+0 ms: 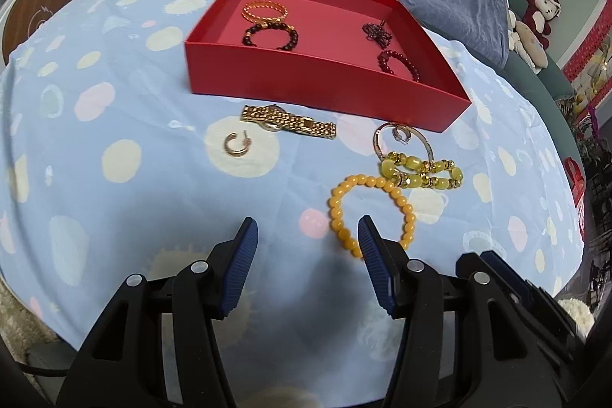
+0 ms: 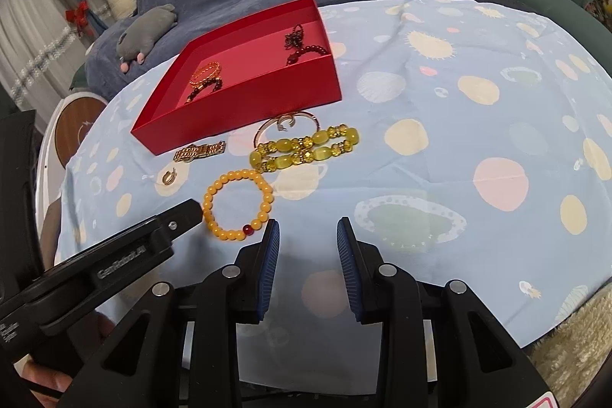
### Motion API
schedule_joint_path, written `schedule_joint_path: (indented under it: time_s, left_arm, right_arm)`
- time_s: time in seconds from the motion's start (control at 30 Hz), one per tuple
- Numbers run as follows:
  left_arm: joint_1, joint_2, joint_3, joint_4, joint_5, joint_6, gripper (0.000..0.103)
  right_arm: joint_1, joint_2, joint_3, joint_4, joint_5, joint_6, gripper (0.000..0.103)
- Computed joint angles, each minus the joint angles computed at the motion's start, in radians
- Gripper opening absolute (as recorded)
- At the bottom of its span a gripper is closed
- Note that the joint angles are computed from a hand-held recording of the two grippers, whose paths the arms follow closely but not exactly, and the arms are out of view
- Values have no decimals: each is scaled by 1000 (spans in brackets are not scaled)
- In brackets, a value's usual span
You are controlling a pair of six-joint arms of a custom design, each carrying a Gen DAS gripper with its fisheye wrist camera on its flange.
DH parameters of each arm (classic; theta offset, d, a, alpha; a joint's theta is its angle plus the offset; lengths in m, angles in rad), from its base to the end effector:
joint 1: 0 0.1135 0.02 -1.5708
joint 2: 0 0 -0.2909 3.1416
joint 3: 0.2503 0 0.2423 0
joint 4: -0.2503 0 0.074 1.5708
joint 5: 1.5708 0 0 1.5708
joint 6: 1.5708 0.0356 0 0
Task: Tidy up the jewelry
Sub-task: 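Withdraw both open tools from the box, then grasp the amber bead bracelet with the left tool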
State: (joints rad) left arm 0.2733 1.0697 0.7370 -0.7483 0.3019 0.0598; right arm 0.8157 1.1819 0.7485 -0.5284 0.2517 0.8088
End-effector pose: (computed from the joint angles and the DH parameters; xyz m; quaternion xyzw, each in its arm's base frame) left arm 0.1690 0.0364 0.2534 -0.0659 0.9576 -0.1041 0.2606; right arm 0.1504 0.1468 0.2496 0.0344 0.9466 0.1335 0.2915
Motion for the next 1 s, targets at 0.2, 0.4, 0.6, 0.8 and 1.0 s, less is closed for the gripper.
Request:
schedule_joint_path:
  time_s: [0.2,0.4,0.6,0.8,1.0]
  left_arm:
    - [-157,29,-28,112,-165,-49,47]
    - [-118,31,-34,130,-186,45,7]
    - [77,14,-28,74,-89,154,7]
    - [218,-7,-35,29,-17,246,7]
    - [224,-15,-39,25,-16,254,8]
  right_arm:
    - [-29,-4,-17,13,-18,16,31]
    - [-37,10,-20,27,-24,13,31]
    - [-89,37,3,54,-36,-38,31]
    - [-202,115,55,105,-68,-121,31]
    - [-244,208,104,127,-69,-190,31]
